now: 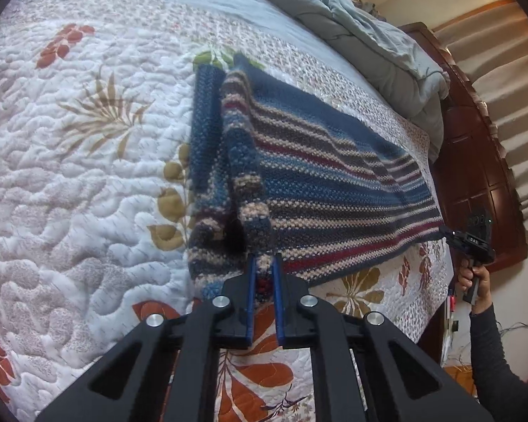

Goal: Fold small clothes

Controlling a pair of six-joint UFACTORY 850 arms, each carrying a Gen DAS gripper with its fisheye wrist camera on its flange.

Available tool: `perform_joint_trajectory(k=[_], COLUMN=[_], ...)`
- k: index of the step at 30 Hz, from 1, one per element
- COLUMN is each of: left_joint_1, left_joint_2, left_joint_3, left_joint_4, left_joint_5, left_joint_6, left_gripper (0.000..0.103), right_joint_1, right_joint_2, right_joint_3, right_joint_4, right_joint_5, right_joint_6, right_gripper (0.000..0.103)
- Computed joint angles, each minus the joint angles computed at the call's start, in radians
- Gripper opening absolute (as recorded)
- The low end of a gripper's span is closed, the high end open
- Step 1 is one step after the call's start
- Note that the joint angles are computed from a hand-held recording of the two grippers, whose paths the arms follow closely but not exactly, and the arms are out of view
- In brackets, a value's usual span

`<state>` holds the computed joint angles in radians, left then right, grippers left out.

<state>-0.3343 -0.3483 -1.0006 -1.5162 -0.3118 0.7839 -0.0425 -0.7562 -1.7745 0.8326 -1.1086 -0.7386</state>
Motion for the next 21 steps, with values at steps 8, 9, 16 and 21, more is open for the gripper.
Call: perform_joint_trajectory(k=[8, 9, 16, 21], left_joint_1=[0.042, 0.042, 0.034, 0.03], left_joint_2=[-0.033, -0.032, 0.01, 0.006], left_joint_3=[0.032, 0.034, 0.07, 0.074], left_joint_4=[-0.08, -0.103, -0.425, -0.458], left_joint_5=[-0.04, -0.044, -0.071, -0.084], left_joint_6=[0.04, 0.066, 0.393, 0.417], left_gripper=[0.008, 0.008, 0.019, 0.03], right_joint_1=[-0.025, -0.03, -0.022, -0.008], right_joint_2=[-0.054, -0.049, -0.033, -0.027], right_joint_3=[0.037, 0.039, 0.011, 0.02], right_joint_4=[-0.064, -0.037, -0.012, -0.01], right_joint_5=[0.019, 0.017, 0.007, 0.014], right_joint_6=[0.046, 0.042, 0.036, 0.036], right_gripper=[0.009, 0.01, 0.039, 0.023])
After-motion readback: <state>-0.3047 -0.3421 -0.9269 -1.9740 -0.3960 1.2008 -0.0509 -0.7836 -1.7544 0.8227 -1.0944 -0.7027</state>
